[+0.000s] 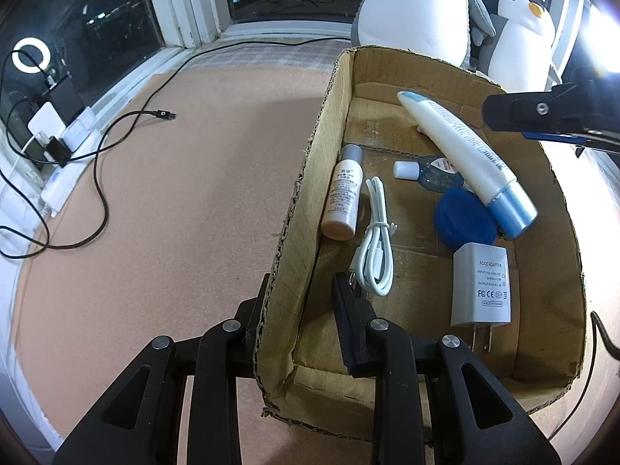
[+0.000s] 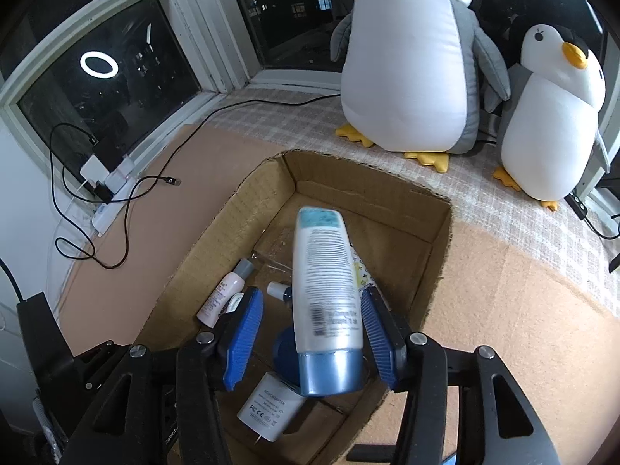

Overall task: Organize rigid objects
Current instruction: 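Lift the tube, carry it into the box and open the right gripper, then withdraw the right gripper from the box to the blue phone stand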

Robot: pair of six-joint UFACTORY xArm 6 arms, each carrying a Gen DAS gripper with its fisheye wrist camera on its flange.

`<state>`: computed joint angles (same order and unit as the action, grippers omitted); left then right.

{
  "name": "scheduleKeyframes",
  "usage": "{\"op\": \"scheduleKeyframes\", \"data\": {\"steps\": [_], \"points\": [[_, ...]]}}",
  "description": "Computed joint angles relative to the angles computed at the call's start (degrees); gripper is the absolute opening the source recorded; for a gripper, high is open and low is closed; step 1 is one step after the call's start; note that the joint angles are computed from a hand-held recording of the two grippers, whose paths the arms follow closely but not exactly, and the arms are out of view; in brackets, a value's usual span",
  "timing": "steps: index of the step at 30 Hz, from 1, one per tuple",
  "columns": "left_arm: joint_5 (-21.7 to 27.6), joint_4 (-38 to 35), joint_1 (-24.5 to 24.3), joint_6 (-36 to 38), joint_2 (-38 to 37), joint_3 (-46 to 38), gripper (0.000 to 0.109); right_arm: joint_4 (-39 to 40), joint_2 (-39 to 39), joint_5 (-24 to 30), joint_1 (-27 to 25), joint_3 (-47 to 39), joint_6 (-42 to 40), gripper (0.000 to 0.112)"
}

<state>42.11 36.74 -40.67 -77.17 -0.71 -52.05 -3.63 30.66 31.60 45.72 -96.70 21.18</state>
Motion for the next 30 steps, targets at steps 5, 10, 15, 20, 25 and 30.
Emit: {"op": "scheduleKeyframes", "data": {"steps": [5,10,15,20,25,30], "points": [[0.01,0.08,0.0,-0.08,0.1,-0.06,0.027,-1.4,-2.92,-0.77,-0.49,3.09,1.33,0.049],[-0.48,-0.07,0.13,0.24,0.03,0.11,0.027,-5.98,-7.41,-1.63,-0.86,7.47,6.06,0.049],[-1.21,-0.77,0.51,1.45,-0.38,0.58,0.027,-12.0,-13.62,-1.86,-1.21,13.16,12.21,0.049],[-2.04,-1.74,1.0,3.33,-0.66,0.92,0.027,-19.26,-21.72,-0.98,-1.12,19.81,19.66,0.049],[-1.13,-1.46,0.62,3.87,-0.51,0.57,0.027,-25.24,-29.21,0.69,-0.68,25.73,26.06,0.049],[-0.44,-1.34,0.3,4.17,-0.19,0.02,0.027,-28.37,-35.5,1.54,-0.59,32.09,31.07,0.049]]}}
